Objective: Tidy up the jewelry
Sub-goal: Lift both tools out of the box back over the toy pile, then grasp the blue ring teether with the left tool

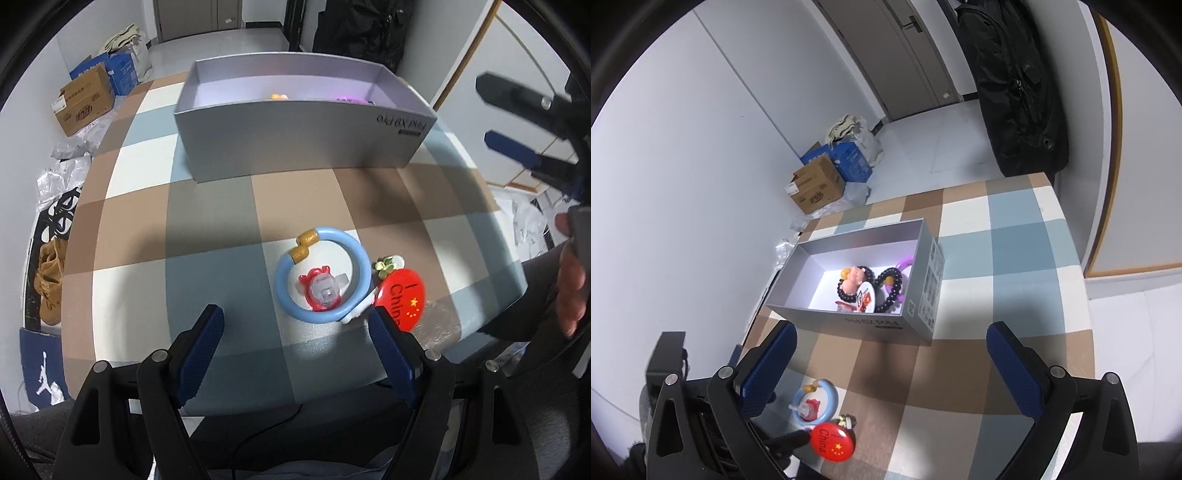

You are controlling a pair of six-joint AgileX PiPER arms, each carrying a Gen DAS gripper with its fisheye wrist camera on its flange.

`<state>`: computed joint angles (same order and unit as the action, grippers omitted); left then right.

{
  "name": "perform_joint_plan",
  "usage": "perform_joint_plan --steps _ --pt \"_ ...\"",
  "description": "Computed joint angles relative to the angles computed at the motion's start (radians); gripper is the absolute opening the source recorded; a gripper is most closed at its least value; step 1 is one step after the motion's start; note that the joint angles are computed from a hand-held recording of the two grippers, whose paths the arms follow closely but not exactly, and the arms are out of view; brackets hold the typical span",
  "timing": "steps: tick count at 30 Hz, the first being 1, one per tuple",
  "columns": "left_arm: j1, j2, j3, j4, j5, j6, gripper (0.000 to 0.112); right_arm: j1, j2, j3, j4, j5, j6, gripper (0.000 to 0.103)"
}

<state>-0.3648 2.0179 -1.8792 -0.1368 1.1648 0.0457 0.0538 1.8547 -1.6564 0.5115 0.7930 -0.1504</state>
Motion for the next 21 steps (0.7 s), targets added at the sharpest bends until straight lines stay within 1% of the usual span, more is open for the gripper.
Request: perform_joint_plan --steps 6,15,17,21 --pt "-0.032 0.005 -0.008 0.056 -0.014 -0.016 0.077 -0.006 -0.003 0.000 0.011 -0.001 -0.006 0.103" --pt "-0.051 0.005 0.006 0.061 -0.053 0.003 0.076 -0.006 -0.002 -0.007 0.014 0.007 -0.011 0.103" --pt "-0.059 -0.002 0.018 0.068 -0.068 0.011 0.071 -0.007 -0.002 -0.008 0.016 0.010 -0.009 0.103" --pt "-0.061 -0.015 0.037 0.075 -0.083 0.024 0.064 -0.009 -0.005 -0.007 0.020 0.012 -0.011 0.103"
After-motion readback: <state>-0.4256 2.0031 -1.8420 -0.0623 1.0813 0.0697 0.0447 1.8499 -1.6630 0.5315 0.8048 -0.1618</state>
